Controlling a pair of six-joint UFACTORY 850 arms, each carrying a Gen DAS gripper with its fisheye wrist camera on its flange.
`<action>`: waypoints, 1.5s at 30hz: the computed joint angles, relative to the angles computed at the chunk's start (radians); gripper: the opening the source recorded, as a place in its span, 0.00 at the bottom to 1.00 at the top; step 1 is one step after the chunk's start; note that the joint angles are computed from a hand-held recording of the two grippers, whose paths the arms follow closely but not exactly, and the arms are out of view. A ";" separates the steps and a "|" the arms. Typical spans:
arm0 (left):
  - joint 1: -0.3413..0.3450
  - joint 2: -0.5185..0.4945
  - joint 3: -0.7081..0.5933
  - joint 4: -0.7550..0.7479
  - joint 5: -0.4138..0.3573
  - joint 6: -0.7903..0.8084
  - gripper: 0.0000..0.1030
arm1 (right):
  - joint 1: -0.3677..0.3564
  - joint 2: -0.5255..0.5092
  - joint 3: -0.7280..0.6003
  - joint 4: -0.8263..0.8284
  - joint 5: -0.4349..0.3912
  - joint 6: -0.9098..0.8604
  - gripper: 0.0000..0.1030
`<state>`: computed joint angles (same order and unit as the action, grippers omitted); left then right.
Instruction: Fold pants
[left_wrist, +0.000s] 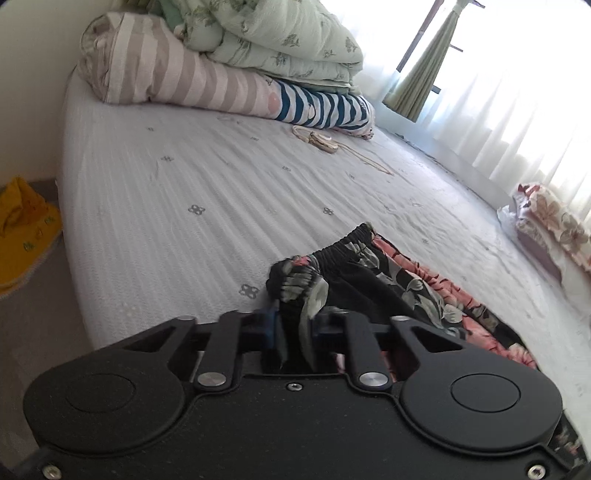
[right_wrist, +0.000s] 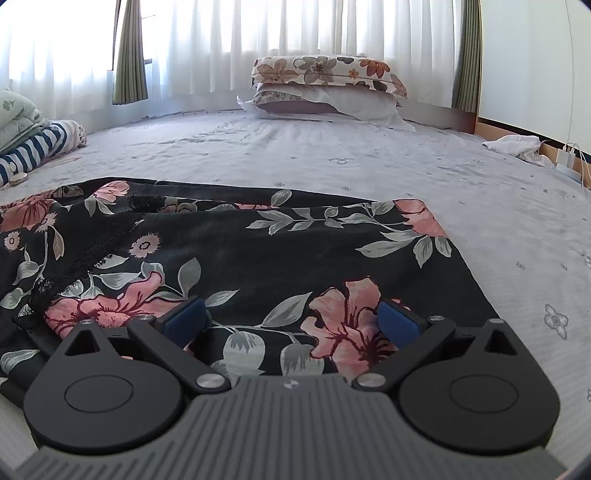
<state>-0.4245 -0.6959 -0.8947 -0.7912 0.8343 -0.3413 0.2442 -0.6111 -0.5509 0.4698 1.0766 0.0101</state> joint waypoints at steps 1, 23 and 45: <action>-0.002 0.005 0.003 -0.003 0.001 -0.005 0.12 | 0.000 0.000 0.000 -0.001 0.002 0.002 1.00; -0.320 -0.027 -0.268 0.577 -0.115 0.095 0.10 | -0.267 0.251 0.274 -0.322 0.090 0.206 1.00; -0.446 -0.175 -0.442 0.613 -0.397 0.219 0.44 | -0.382 0.270 0.322 -0.363 0.120 0.231 1.00</action>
<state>-0.8702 -0.8711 -1.3367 -0.1783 0.4372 -0.1225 -0.1379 -0.3409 -0.2288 0.1069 1.1963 0.2408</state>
